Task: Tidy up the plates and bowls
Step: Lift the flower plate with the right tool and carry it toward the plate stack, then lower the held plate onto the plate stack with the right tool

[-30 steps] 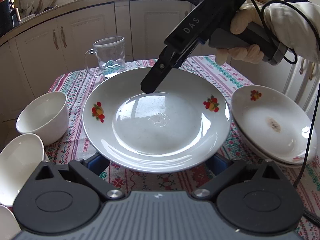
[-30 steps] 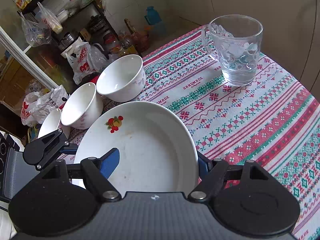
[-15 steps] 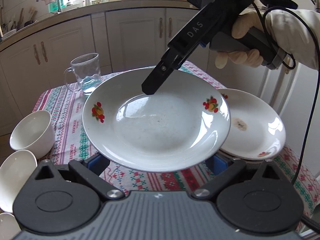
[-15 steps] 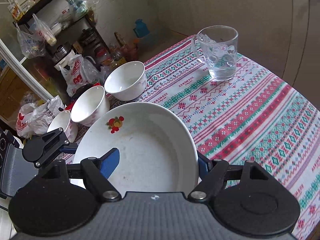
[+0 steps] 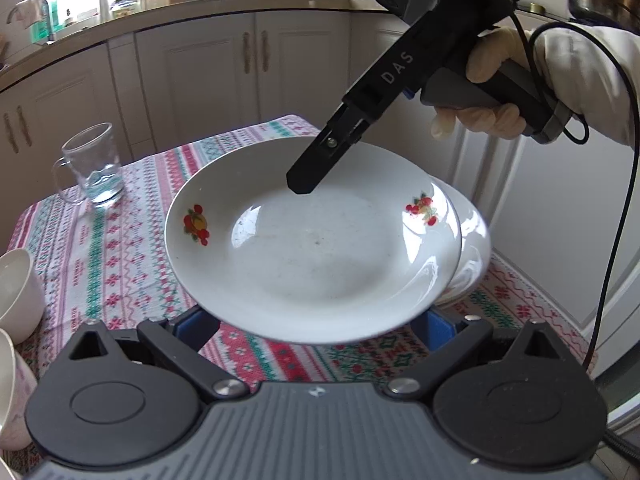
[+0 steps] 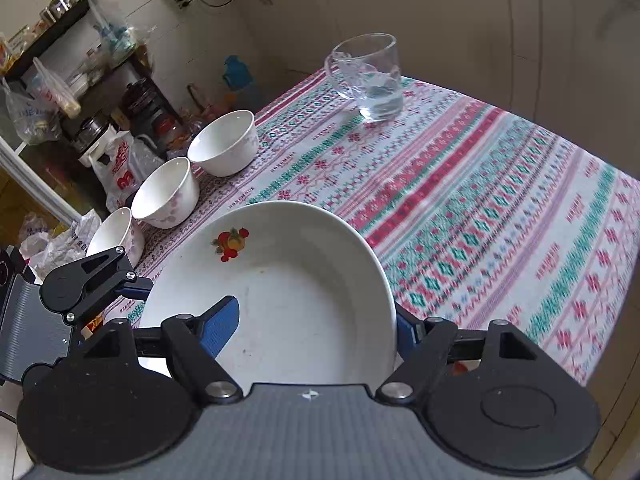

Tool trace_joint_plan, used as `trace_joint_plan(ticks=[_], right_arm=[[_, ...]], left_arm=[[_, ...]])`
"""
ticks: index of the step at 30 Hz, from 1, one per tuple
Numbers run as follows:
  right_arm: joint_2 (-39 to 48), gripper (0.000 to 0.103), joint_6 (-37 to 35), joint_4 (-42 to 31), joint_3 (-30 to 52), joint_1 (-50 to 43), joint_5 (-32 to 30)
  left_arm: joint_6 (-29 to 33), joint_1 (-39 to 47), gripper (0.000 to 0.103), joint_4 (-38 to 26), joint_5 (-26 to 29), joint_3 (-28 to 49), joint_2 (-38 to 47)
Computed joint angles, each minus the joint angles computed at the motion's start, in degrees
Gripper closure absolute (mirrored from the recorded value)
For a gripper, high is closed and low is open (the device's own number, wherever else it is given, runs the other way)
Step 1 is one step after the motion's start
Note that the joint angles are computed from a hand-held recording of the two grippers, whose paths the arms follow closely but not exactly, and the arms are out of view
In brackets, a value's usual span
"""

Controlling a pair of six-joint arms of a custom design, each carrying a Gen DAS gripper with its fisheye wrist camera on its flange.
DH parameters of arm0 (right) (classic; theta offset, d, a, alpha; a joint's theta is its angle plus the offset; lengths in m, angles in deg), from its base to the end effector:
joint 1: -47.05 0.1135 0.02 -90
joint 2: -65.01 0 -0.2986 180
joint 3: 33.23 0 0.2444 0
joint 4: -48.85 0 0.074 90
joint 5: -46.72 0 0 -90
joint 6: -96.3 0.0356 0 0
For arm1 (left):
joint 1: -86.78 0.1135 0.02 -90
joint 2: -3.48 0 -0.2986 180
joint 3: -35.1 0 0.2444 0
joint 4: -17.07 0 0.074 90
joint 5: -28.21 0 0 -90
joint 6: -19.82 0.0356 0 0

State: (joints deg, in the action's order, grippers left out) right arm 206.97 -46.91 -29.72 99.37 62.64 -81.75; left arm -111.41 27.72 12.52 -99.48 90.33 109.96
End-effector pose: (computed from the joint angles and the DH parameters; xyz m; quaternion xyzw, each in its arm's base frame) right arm 0.4757 0.1557 0.1559 -0.5383 0.7756 0.3063 0.1223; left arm 0.1807 -0.2591 0.1247 0.0463 0.9083 -0.0158 0.4153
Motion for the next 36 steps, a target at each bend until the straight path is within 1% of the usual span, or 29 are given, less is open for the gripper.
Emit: trace_joint_plan(ticks=[5, 14, 29, 36], right_arm=[[-3.0, 0.02, 0.44, 4.01, -6.64, -3.14, -0.13], [-4.01, 0.02, 0.69, 7.8, -12.42, -7.07, -0.42], [-2.85, 0.02, 1.44, 10.53, -14.23, -8.95, -0.28], [-3.01, 0.02, 1.52, 11.09, -14.99, -9.54, 0.18]], left_arm=[[3.06, -0.06, 0.003, 0.98, 2.15, 2.1, 1.52], [5.48, -0.12, 0.003, 1.22, 5.08, 4.93, 4.33], [6.67, 0.66, 0.003, 1.61, 5.97, 5.39, 4.66], [7.82, 1.42, 0.003, 3.28, 7.38, 4.72, 4.68]])
